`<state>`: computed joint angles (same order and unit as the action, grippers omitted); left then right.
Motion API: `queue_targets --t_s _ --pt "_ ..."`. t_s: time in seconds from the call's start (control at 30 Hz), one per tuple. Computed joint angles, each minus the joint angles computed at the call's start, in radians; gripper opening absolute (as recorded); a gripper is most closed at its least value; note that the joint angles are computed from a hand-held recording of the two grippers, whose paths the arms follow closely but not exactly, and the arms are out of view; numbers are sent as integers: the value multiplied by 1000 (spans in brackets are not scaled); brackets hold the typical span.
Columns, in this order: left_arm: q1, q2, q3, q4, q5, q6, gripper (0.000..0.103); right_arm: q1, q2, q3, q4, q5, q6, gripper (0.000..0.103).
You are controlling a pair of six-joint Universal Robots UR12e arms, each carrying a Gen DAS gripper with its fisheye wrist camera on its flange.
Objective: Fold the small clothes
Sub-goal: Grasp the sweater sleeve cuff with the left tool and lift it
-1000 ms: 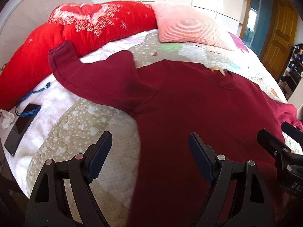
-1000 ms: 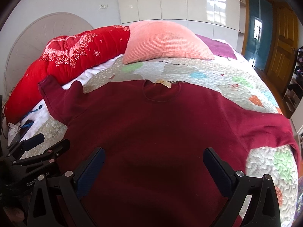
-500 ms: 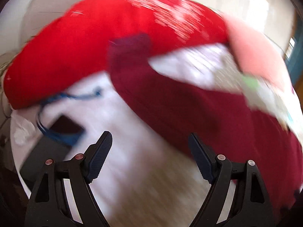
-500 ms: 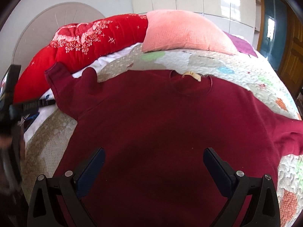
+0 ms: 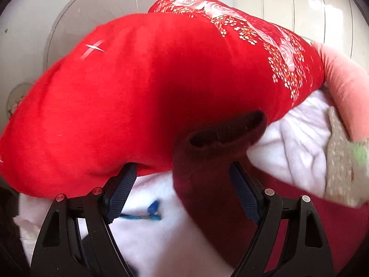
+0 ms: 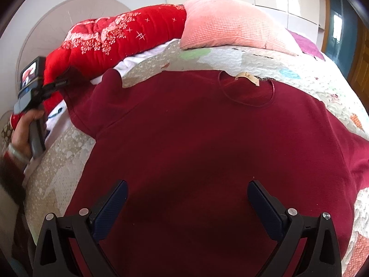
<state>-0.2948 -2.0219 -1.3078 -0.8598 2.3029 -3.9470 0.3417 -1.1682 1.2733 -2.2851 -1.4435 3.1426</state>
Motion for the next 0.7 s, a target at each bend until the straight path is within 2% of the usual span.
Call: queue_targets --t_s 0.03,0.1,0.13,0.2,0.3,0.47,0.6,0.7 --pt "6 3 -10 28 -21 -1 68 1 0 1 1 -3 -1 102" --pt "25 12 -25 39 -96 -24 20 0 -1 2 5 -4 1 102" --pt "31 23 -42 63 -141 -27 13 -1 -1 2 7 -3 2 102" --pt "36 40 -68 117 -181 -17 9 -3 -3 3 6 -4 5 102" --pt "18 65 -95 195 -205 54 7 -6 -10 9 -1 -7 10 102" --pt "-44 84 -74 265 -264 149 7 -15 -23 19 -20 1 38 102" --pt "-101 64 -21 309 -347 217 7 -26 -41 33 -50 0 66 103" --pt "-145 12 57 332 -435 252 7 -36 -57 47 -77 -17 82 102"
